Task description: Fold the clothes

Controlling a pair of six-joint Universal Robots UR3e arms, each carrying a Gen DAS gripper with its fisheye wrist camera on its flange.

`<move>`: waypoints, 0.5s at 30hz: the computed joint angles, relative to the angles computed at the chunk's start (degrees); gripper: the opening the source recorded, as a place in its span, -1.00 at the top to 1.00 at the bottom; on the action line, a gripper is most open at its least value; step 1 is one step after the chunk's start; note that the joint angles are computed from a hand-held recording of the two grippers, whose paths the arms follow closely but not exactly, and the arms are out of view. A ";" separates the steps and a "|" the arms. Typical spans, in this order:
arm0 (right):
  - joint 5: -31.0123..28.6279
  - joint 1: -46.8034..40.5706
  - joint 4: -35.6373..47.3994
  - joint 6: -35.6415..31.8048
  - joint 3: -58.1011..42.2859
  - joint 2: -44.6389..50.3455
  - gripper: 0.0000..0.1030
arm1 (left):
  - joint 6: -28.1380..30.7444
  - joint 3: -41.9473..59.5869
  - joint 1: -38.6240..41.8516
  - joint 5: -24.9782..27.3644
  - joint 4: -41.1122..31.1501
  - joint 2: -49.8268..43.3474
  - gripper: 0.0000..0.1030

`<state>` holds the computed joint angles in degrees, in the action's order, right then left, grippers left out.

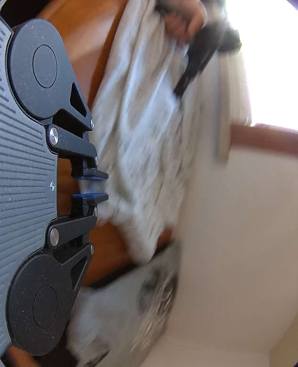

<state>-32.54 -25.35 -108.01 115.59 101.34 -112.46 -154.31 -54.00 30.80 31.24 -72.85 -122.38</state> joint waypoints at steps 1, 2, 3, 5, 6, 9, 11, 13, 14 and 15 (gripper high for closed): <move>0.99 -0.63 -0.27 1.08 0.26 -0.28 0.72 | 0.16 -0.42 0.09 -0.23 0.33 0.23 0.47; 1.73 -0.94 -1.66 2.78 0.93 -0.69 0.67 | 0.31 -0.89 0.16 -0.42 0.76 0.49 0.32; 1.74 -0.29 -5.64 5.93 2.51 -1.43 0.49 | 0.40 -1.50 0.09 -0.23 1.81 0.91 0.23; 0.96 2.16 -13.11 12.25 5.31 -2.81 0.38 | -0.29 -2.89 -0.10 2.37 5.05 2.93 -0.02; 0.73 3.46 -16.04 14.82 6.74 -3.61 0.37 | -1.15 -3.79 -0.10 3.97 6.96 4.26 -0.07; -1.99 10.12 -23.93 21.34 8.70 -3.77 0.24 | 0.21 -5.89 2.22 4.90 6.87 9.11 -0.21; -5.93 16.25 -30.53 25.19 8.89 -1.83 0.16 | 5.05 -8.35 5.43 5.46 3.27 14.35 -0.25; -10.17 22.48 -36.27 28.44 8.43 0.70 0.14 | 11.25 -10.62 9.69 5.29 -1.55 19.65 -0.31; -11.93 25.11 -39.03 30.16 8.10 2.19 0.13 | 14.94 -11.57 12.50 4.94 -5.20 22.34 -0.36; -13.42 27.31 -41.22 31.69 7.66 3.48 0.11 | 18.69 -12.64 15.65 4.49 -9.37 24.94 -0.37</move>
